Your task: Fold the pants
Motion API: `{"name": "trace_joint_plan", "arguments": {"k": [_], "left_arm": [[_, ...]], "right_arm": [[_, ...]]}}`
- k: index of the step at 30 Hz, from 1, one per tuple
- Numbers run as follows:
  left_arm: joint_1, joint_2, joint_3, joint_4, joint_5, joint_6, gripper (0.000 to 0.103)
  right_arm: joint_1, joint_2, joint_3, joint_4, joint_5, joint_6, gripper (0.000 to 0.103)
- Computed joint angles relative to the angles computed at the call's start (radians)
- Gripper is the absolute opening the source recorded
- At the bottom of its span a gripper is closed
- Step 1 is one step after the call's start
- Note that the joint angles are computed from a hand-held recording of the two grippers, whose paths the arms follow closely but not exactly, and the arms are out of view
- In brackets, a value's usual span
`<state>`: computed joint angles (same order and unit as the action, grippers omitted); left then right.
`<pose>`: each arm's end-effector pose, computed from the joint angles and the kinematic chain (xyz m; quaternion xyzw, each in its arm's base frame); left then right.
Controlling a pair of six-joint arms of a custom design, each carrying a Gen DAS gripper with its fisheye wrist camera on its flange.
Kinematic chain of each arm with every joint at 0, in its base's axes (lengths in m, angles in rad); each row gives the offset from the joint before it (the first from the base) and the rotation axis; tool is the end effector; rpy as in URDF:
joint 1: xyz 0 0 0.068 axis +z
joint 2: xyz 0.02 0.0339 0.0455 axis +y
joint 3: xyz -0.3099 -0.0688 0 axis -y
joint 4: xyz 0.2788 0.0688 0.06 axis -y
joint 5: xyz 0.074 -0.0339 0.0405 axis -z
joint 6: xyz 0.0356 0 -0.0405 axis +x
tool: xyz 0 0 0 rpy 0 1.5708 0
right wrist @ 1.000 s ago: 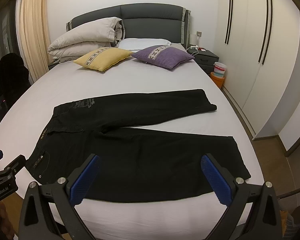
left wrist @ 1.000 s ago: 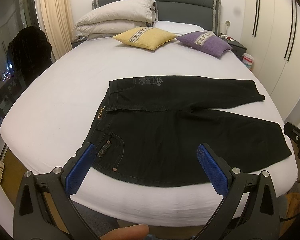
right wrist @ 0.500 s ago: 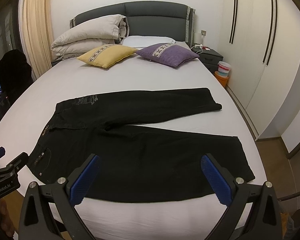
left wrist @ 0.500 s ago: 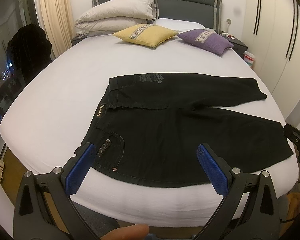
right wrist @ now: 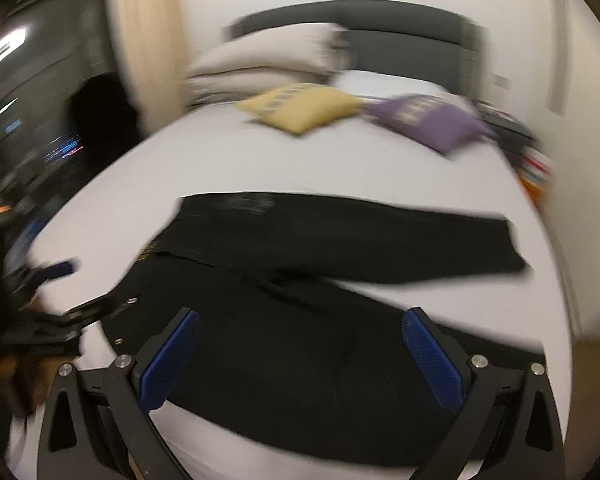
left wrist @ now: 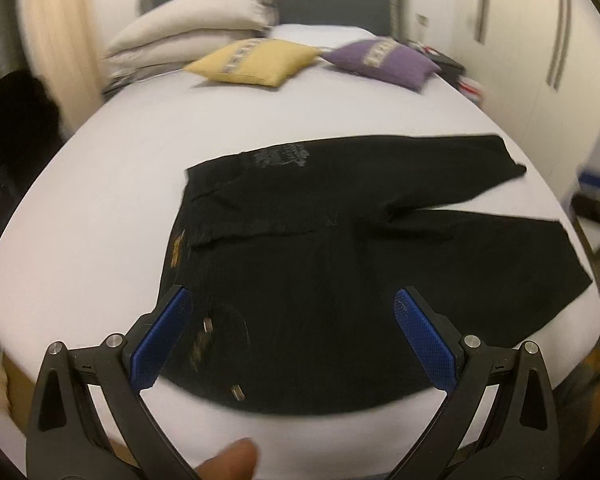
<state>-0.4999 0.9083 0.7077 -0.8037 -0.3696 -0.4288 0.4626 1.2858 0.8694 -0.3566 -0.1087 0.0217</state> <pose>0.1572 -0.0712 0.2706 -0.0178 0.9450 0.0347 0.3246 0.2582 0.1331 0.2766 -0.2218 0.8932 0.1416 0.3645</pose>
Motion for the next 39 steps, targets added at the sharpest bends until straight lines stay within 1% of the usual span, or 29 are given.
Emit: {"name": "trace_joint_plan", "arguments": {"k": [1,3,4,5,6,7,8,10,11,13,14,15,17,18,20,21,22,23,24,26,28,31,33,34,35,36,37,38,39], "left_arm": [[0.112,0.029,-0.007,0.074,0.061,0.131,0.103],[0.24,0.107,0.01,0.164,0.092,0.281,0.103],[0.304,0.185,0.044,0.188,0.118,0.356,0.103],[0.374,0.27,0.089,0.212,0.171,0.429,0.103],[0.421,0.326,0.123,0.241,0.21,0.473,0.103],[0.479,0.405,0.166,0.3,0.256,0.533,0.103],[0.51,0.471,0.208,0.331,0.279,0.578,0.103],[0.552,0.636,0.333,0.341,0.285,0.664,0.103],[0.571,0.725,0.407,0.338,0.301,0.708,0.103],[0.602,0.879,0.558,0.281,0.382,0.788,0.103],[0.607,0.947,0.627,0.252,0.402,0.817,0.103],[0.606,1.014,0.693,0.232,0.401,0.845,0.103],[0.608,1.139,0.822,0.192,0.406,0.907,0.103],[0.6,1.166,0.845,0.169,0.413,0.918,0.103],[0.604,1.27,0.965,0.095,0.433,0.96,0.103],[0.602,1.31,1.015,0.064,0.427,0.971,0.103],[0.603,1.358,1.074,0.029,0.421,0.981,0.098],[0.609,1.392,1.119,-0.002,0.426,0.988,0.09],[0.618,1.437,1.182,-0.045,0.434,0.988,0.087],[0.63,1.493,1.253,-0.081,0.43,0.983,0.08],[0.637,1.555,1.332,-0.126,0.408,0.98,0.079],[0.644,1.611,1.415,-0.182,0.422,0.985,0.079],[0.646,1.642,1.459,-0.217,0.437,0.983,0.071],[0.643,1.648,1.466,-0.226,0.448,0.994,0.058],[0.639,1.646,1.463,-0.228,0.46,1.005,0.042],[0.635,1.637,1.446,-0.215,0.465,1.013,0.034],[0.626,1.615,1.406,-0.177,0.454,1.018,0.018],[0.614,1.585,1.347,-0.117,0.418,1.029,0.009],[0.61,1.566,1.313,-0.082,0.407,1.038,0.009]], "right_arm": [[-0.018,0.04,0.036,0.005,-0.042,-0.054,0.103],[-0.048,0.143,0.132,0.012,-0.107,-0.183,0.103],[-0.067,0.214,0.205,-0.006,-0.138,-0.251,0.103],[-0.081,0.283,0.276,-0.032,-0.165,-0.307,0.103],[-0.094,0.36,0.358,-0.068,-0.184,-0.362,0.103],[-0.11,0.415,0.413,-0.09,-0.199,-0.405,0.102],[-0.121,0.474,0.479,-0.116,-0.206,-0.442,0.101],[-0.144,0.598,0.614,-0.167,-0.221,-0.506,0.091],[-0.154,0.663,0.688,-0.198,-0.222,-0.53,0.09],[-0.172,0.765,0.801,-0.241,-0.231,-0.573,0.087],[-0.18,0.81,0.851,-0.264,-0.239,-0.595,0.087],[-0.189,0.873,0.922,-0.297,-0.239,-0.617,0.087],[-0.205,0.936,0.989,-0.338,-0.243,-0.648,0.084],[-0.213,0.988,1.049,-0.373,-0.244,-0.671,0.081],[-0.221,1.06,1.141,-0.42,-0.242,-0.692,0.08],[-0.227,1.084,1.168,-0.431,-0.246,-0.701,0.08],[-0.233,1.11,1.199,-0.443,-0.254,-0.709,0.08],[-0.238,1.133,1.227,-0.455,-0.261,-0.713,0.08],[-0.246,1.161,1.263,-0.471,-0.269,-0.717,0.08],[-0.254,1.201,1.315,-0.493,-0.277,-0.72,0.08],[-0.26,1.238,1.361,-0.515,-0.287,-0.719,0.08],[-0.265,1.283,1.42,-0.546,-0.284,-0.721,0.08],[-0.265,1.306,1.453,-0.562,-0.284,-0.716,0.08],[-0.265,1.314,1.465,-0.568,-0.285,-0.716,0.08],[-0.264,1.325,1.484,-0.578,-0.283,-0.719,0.08],[-0.261,1.335,1.502,-0.589,-0.277,-0.725,0.08],[-0.26,1.356,1.541,-0.608,-0.272,-0.73,0.08],[-0.257,1.363,1.555,-0.615,-0.269,-0.732,0.08],[-0.254,1.371,1.574,-0.624,-0.268,-0.732,0.08]]}}
